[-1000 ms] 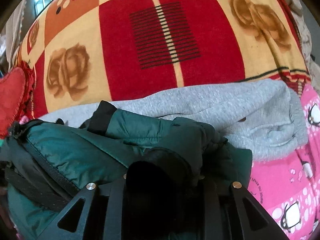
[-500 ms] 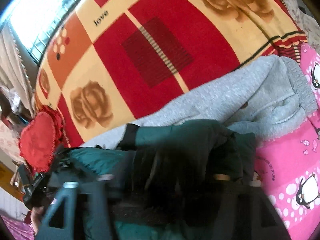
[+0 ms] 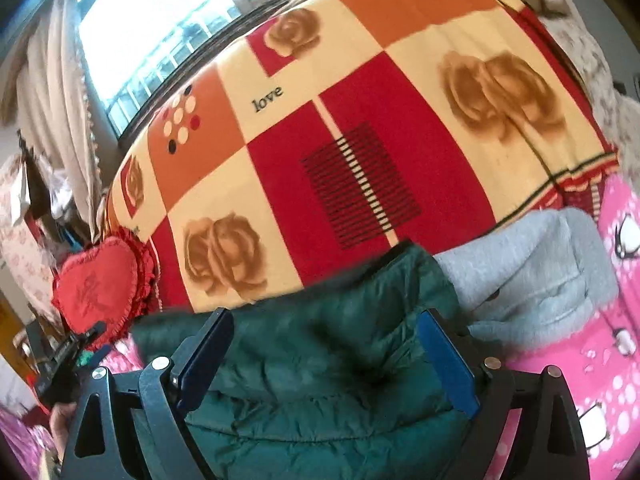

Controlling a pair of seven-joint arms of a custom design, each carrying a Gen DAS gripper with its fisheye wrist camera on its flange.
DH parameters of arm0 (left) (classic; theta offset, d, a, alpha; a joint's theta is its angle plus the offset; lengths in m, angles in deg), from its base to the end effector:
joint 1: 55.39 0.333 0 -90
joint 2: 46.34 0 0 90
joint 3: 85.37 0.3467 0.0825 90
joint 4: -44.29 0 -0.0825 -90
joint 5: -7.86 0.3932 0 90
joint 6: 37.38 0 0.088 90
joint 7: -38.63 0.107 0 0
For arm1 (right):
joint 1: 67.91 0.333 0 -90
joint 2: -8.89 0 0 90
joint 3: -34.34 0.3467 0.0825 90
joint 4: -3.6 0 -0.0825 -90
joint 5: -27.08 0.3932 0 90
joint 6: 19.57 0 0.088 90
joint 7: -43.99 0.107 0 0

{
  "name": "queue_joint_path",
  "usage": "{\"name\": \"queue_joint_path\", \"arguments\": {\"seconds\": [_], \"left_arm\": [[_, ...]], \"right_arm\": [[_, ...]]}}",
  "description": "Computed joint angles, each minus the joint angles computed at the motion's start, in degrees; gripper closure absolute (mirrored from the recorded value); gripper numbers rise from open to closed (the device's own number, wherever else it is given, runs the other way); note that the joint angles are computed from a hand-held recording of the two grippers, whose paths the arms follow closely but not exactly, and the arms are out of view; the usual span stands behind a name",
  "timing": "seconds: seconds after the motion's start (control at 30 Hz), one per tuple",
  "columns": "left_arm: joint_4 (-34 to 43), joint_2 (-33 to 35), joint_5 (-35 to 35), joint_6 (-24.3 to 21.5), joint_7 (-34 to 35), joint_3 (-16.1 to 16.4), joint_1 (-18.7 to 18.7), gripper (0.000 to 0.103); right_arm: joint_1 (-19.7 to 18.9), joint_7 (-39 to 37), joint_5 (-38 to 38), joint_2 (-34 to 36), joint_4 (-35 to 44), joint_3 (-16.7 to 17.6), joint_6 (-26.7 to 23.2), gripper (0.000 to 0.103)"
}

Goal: Fold large clothes

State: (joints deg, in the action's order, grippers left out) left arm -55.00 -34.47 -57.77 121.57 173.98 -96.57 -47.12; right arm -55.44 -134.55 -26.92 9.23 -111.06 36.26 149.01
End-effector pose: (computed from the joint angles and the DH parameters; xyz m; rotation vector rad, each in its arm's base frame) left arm 0.6783 0.0170 0.5605 -1.8308 1.6416 -1.4382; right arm 0.5708 0.2008 0.5708 -1.1045 1.8662 -0.5540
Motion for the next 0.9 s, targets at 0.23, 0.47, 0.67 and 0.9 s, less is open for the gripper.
{"name": "queue_joint_path", "arguments": {"seconds": [0.23, 0.47, 0.67, 0.9], "left_arm": [[2.53, 5.6, 32.89, -2.71, -20.83, 5.04, -6.45, 0.023], [2.97, 7.97, 47.02, -4.71, -29.22, 4.86, -6.59, 0.023], [2.27, 7.68, 48.39, -5.68, -27.87, 1.52, -3.69, 0.022], [-0.53, 4.09, 36.09, -1.81, -21.72, -2.92, 1.0, 0.023]], "right_arm": [[1.24, -32.19, 29.05, 7.06, 6.08, 1.34, -13.73, 0.011], [3.29, -44.01, 39.43, 11.32, 11.71, -0.11, -25.58, 0.0], [4.26, -43.86, 37.71, 10.06, 7.9, -1.47, -20.43, 0.0], [5.86, -36.05, 29.6, 7.33, 8.26, -2.32, -17.43, 0.001]]}}
